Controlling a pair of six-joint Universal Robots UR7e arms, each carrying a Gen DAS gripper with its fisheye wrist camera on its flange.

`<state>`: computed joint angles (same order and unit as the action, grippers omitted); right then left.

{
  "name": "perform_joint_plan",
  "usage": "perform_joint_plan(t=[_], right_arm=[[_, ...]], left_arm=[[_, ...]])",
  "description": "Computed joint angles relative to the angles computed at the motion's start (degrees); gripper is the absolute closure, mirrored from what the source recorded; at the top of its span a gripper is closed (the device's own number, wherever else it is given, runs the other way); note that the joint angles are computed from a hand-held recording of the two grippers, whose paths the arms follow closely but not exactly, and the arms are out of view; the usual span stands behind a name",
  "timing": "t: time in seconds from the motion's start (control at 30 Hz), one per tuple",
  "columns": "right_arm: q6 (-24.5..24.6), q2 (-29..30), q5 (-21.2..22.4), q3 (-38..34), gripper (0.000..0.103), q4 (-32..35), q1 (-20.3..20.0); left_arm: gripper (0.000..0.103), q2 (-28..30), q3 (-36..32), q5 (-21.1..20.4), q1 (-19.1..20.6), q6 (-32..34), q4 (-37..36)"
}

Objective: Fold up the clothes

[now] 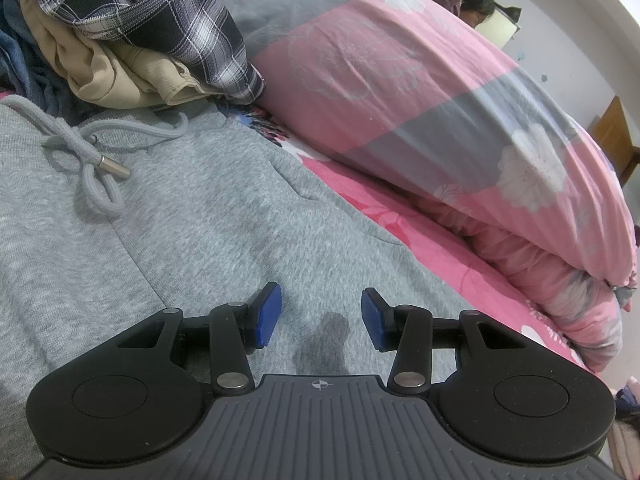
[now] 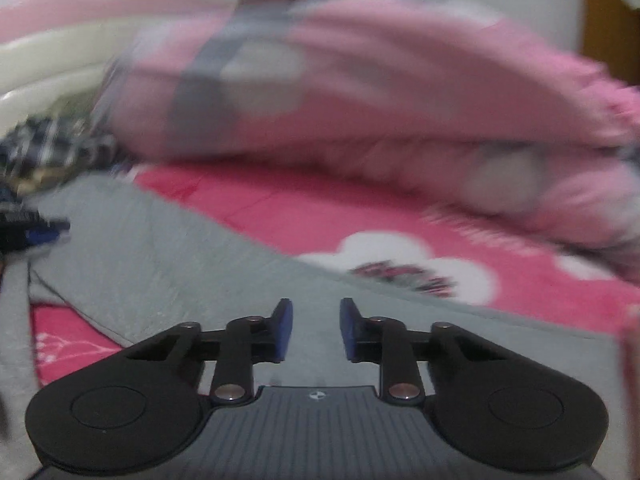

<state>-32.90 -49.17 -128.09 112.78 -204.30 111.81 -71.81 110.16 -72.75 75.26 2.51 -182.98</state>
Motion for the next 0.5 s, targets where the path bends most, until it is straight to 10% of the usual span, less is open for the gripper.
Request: perform_joint_plan(t=[0.23, 0.5], right_arm=[[-1.09, -0.82, 11.88, 0.45, 0.084, 5.7, -9.57], [3.46, -5.96, -1.77, -2.08, 0.088, -6.15, -16.03]], left_arm=[[0.059, -0.21, 0.03, -0.71, 0.24, -0.63, 0.28], [0.059, -0.16, 0.07, -0.63, 0.14, -0.93, 0.3]])
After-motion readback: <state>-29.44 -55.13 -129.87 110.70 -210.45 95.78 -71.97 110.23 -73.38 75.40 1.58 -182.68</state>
